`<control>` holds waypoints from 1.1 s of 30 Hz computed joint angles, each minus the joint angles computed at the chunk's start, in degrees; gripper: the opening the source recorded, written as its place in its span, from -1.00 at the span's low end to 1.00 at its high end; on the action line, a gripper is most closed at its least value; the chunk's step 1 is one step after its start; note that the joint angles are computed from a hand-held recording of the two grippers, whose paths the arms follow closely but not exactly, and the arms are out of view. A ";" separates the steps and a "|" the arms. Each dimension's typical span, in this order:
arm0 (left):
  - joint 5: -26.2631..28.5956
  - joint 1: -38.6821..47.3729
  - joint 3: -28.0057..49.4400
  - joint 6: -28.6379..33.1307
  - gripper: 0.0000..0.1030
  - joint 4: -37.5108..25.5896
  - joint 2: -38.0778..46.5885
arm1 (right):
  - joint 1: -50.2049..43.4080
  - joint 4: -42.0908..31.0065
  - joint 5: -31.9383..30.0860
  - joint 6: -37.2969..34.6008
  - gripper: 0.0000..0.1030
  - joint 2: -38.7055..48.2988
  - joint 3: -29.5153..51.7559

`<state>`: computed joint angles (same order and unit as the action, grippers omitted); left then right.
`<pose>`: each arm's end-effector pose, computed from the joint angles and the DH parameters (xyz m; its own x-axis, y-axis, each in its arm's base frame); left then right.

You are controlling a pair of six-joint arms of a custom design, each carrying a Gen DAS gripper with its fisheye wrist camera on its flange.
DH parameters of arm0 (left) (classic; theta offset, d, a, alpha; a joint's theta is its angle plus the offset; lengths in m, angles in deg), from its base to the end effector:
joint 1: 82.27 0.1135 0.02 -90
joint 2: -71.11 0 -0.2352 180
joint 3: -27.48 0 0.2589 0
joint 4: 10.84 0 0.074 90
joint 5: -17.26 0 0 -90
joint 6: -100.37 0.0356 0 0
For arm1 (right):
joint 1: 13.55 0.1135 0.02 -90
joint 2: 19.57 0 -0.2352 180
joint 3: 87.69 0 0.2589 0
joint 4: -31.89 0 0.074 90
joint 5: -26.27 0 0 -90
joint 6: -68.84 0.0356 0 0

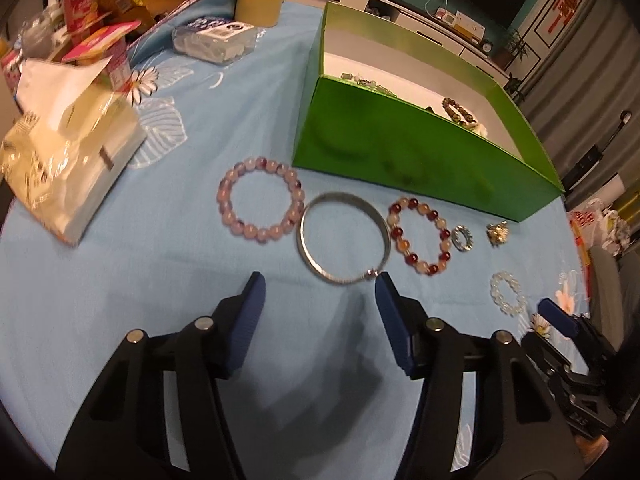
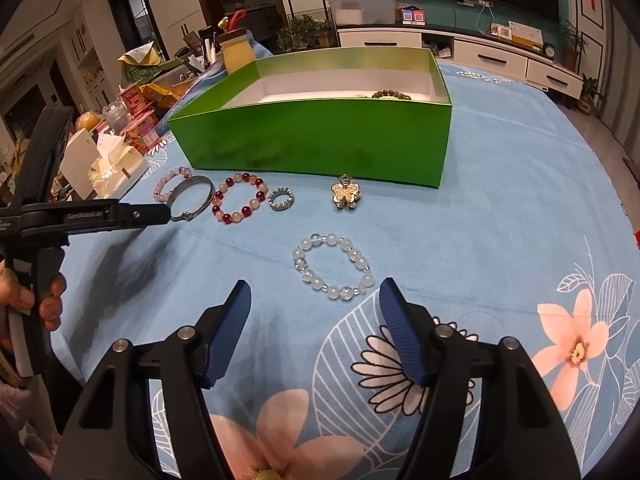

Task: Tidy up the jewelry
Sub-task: 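Close the left tool on the silver bangle while the right reaches the white crystal bracelet, then lift the silver bangle with the left tool while the right grasps the white crystal bracelet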

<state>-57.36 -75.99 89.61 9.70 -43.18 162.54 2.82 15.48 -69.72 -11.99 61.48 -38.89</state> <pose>0.3023 0.0238 0.1266 -0.8749 -0.1076 -0.4722 0.0095 0.9710 -0.2389 0.2625 0.0810 0.1255 -0.7664 -0.0599 -0.6396 -0.2272 0.9566 0.1826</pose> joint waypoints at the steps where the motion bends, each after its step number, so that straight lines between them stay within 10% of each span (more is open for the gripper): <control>1: -1.14 -0.72 0.20 0.09 0.09 0.54 0.36 | 0.06 0.08 -0.04 0.07 0.32 0.13 0.06; 6: -2.47 -1.56 1.91 0.02 0.07 1.47 2.19 | -0.27 0.46 -0.49 -0.14 0.32 0.38 0.04; 20: -8.35 -4.35 -1.17 7.51 -0.95 9.52 2.34 | -0.07 1.75 -0.43 -0.59 0.09 3.33 1.26; 33: 2.40 0.94 -5.43 6.85 -0.95 4.09 -6.31 | -0.15 1.73 -1.23 -2.23 -0.10 4.27 2.79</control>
